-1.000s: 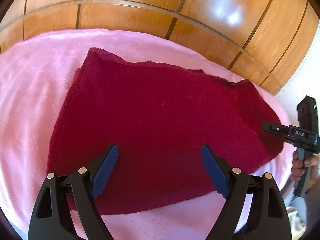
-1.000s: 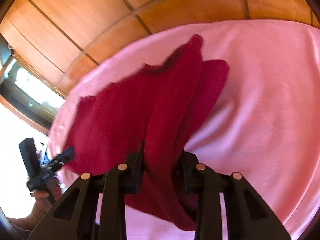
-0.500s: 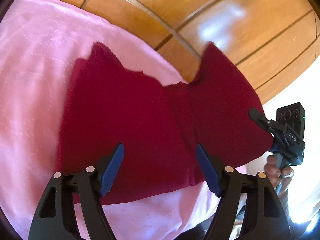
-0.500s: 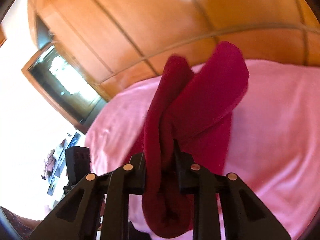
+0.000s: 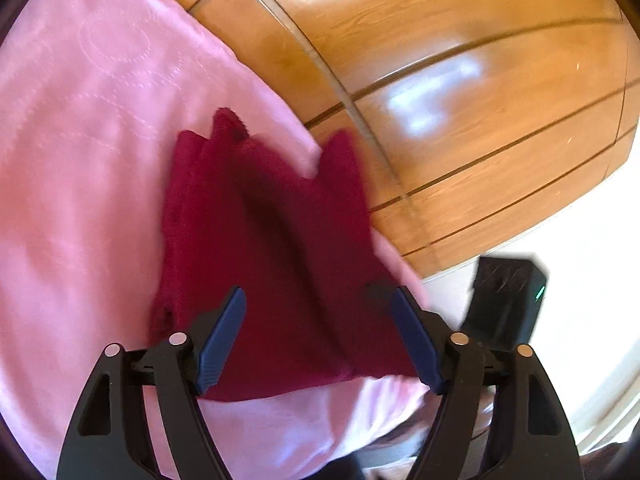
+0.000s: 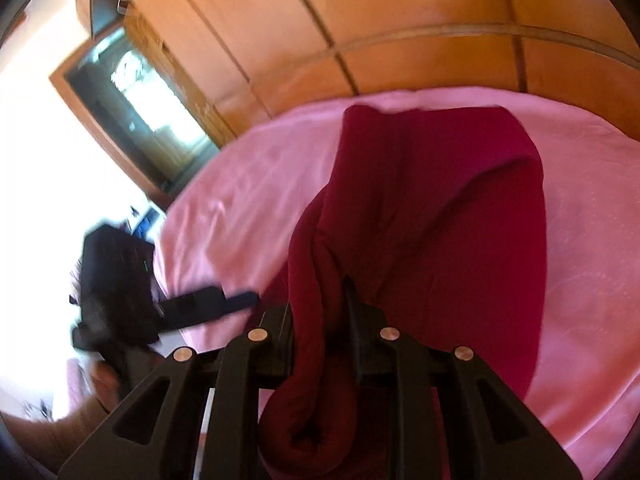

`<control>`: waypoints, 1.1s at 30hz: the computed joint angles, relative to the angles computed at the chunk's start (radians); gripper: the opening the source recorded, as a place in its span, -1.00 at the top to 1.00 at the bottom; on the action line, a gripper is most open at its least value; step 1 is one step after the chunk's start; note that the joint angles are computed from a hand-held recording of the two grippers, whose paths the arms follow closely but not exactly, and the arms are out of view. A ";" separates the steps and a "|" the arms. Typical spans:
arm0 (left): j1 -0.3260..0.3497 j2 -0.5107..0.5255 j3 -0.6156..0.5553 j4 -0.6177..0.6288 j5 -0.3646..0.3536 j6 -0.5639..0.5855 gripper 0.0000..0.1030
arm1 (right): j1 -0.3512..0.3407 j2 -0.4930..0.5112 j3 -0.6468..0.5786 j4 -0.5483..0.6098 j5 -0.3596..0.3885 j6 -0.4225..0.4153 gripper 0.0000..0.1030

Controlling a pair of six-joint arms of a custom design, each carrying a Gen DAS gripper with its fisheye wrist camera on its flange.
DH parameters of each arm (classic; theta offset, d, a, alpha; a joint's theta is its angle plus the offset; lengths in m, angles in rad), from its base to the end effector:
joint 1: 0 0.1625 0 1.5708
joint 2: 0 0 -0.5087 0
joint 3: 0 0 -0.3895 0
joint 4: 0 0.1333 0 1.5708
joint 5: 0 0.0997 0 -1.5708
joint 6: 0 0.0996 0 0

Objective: Fold small clothes
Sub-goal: 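Grasp the sweater edge with the right gripper and lift it over, then lay the lifted edge onto the sweater and open the right gripper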

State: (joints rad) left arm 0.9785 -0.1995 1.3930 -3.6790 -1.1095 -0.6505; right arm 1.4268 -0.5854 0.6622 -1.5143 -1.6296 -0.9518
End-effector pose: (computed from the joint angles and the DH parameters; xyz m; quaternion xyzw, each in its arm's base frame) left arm -0.2845 -0.7410 -0.0742 0.1263 -0.8702 0.4689 0.0835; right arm -0.0027 -0.9069 0.3019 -0.3938 0.9163 0.0721 0.0096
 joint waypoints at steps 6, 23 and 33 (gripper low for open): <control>0.042 0.021 -0.098 0.065 -0.116 -0.035 -0.72 | -0.007 -0.087 0.215 -0.202 -0.034 -0.122 0.63; 0.042 0.038 -0.340 0.692 -0.026 -0.035 0.30 | -0.076 -0.178 0.235 -0.120 0.068 -0.348 -0.33; -0.018 -0.024 -0.304 0.699 0.107 0.142 0.68 | -0.133 -0.102 -0.015 -0.008 0.034 -0.162 -0.35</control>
State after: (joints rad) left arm 0.9607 -0.2237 1.0890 -2.9799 -1.0027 -0.5083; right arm 1.2943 -0.6870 0.6470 -1.5220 -1.5952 -1.1137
